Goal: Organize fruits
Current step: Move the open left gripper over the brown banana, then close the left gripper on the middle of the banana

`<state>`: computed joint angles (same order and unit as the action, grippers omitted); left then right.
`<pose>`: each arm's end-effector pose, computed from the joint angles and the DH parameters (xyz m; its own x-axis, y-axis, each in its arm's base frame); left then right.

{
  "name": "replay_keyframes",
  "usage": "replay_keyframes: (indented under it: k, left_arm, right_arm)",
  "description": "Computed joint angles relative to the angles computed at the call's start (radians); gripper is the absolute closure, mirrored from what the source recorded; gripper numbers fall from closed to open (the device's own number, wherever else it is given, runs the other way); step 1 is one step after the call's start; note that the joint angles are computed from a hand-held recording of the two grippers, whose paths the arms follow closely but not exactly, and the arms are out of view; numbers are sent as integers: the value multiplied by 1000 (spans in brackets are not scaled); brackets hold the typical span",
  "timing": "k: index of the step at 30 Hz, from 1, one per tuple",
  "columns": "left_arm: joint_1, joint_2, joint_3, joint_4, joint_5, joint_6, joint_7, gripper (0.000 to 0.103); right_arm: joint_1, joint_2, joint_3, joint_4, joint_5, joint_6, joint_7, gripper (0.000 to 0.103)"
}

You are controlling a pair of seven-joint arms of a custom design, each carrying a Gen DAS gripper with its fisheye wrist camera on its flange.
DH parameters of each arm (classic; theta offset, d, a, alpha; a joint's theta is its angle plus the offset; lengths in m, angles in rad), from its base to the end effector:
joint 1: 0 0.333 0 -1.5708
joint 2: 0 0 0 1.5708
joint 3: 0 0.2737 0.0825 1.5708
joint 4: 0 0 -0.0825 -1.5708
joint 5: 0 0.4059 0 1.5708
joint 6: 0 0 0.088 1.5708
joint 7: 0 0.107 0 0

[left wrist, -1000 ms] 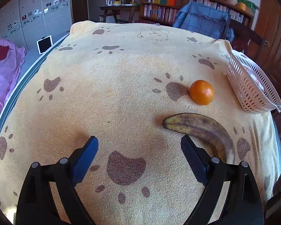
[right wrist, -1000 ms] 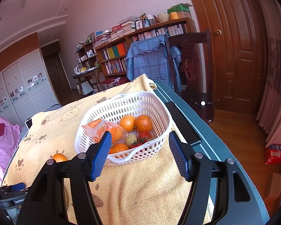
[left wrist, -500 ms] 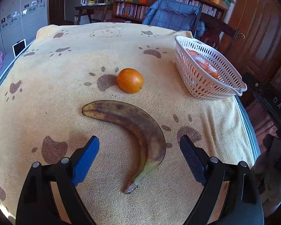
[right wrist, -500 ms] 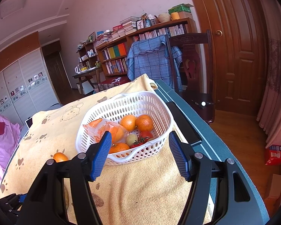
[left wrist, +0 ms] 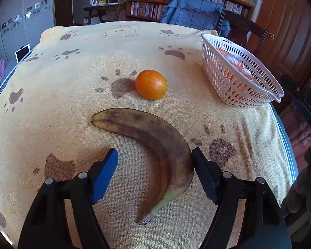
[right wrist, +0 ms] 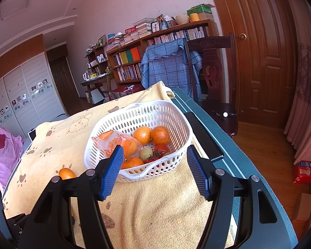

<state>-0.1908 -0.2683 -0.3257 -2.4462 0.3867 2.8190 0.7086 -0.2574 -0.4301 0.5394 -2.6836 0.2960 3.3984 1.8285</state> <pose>0.4435 -0.2745 0.4100 -0.0445 -0.9908 0.1280 -0.7866 -0.0443 -0.6158 0.4539 0.1001 0.4355 -0.0712 -0.9696 -0.2341 -0.4403 0.2412 -0.8649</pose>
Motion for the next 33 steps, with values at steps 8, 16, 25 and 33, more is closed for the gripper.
replay_keyframes:
  k: [8,16,25,33]
  left_arm:
    - [29,-102,19,-98,-21,1,7,27]
    - [79,-139,3,-121,-39,-20,-21,29]
    - [102,-75,-14,-49,-5,-53,-110,38]
    - [95,-73,-3,-51,109,-20,-122,69]
  right_arm:
    - [4,1,3,-3,6,3,-4,38]
    - [-7,-1,23,-3,9,3,-7,38]
    - [-2,-1,22,-2,2,-3,-15,38]
    - [9,-7,9,-5,-13,-6,-8,38]
